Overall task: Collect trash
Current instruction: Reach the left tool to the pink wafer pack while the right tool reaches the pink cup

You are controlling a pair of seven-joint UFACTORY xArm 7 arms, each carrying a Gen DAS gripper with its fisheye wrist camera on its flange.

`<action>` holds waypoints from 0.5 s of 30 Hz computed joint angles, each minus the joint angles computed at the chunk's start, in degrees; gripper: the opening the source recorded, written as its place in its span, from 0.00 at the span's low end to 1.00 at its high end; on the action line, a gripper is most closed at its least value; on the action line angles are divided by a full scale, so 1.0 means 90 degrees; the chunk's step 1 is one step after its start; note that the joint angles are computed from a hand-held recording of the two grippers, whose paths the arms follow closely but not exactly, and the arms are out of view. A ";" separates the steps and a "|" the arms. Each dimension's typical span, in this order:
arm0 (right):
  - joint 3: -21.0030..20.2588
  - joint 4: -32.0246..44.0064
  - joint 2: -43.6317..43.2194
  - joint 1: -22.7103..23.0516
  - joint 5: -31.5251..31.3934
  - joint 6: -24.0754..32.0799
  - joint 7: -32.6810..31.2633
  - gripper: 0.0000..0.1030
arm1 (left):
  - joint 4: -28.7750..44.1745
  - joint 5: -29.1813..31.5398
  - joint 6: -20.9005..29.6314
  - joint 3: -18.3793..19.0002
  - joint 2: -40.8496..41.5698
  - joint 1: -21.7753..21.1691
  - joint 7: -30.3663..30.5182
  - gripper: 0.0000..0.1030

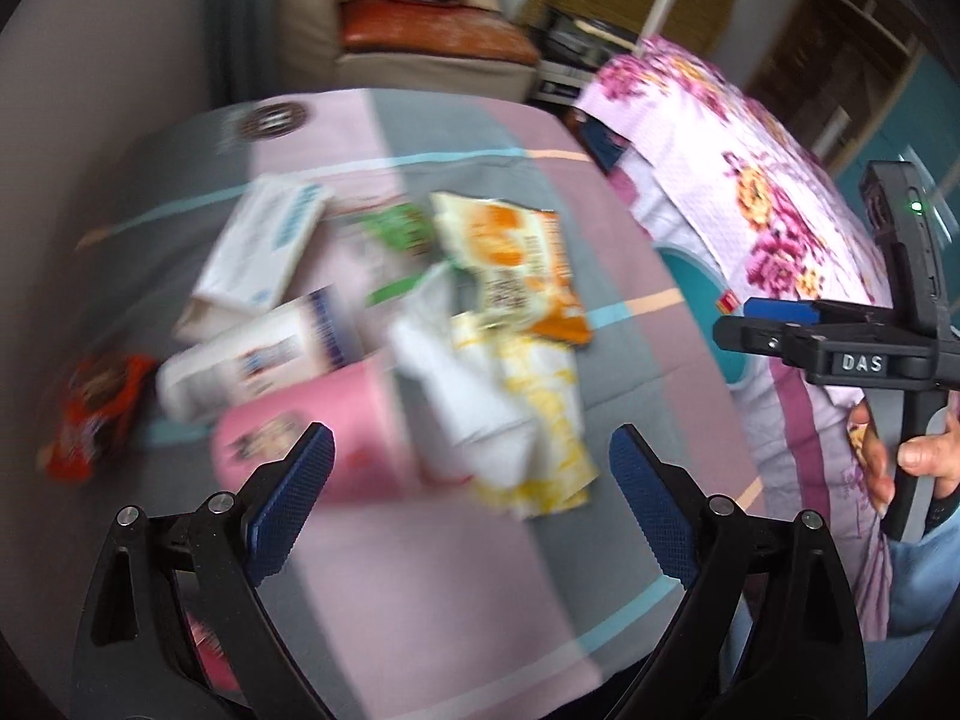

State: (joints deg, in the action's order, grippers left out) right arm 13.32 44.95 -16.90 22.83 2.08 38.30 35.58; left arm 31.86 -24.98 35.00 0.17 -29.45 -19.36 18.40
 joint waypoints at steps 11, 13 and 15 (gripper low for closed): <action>0.0386 0.2690 0.2237 0.0775 -0.0725 0.0779 -0.0939 0.72 | -0.0951 0.0443 0.0440 0.0673 -0.1212 0.1047 -0.0026 0.91; 0.0365 0.3166 0.2624 0.0945 -0.0810 0.0919 -0.1070 0.72 | -0.1086 0.0516 0.0490 0.0807 -0.1366 0.1260 0.0008 0.91; 0.0343 0.3682 0.3042 0.1137 -0.0882 0.1061 -0.1247 0.72 | -0.1205 0.0571 0.0600 0.0963 -0.1527 0.1492 0.0038 0.91</action>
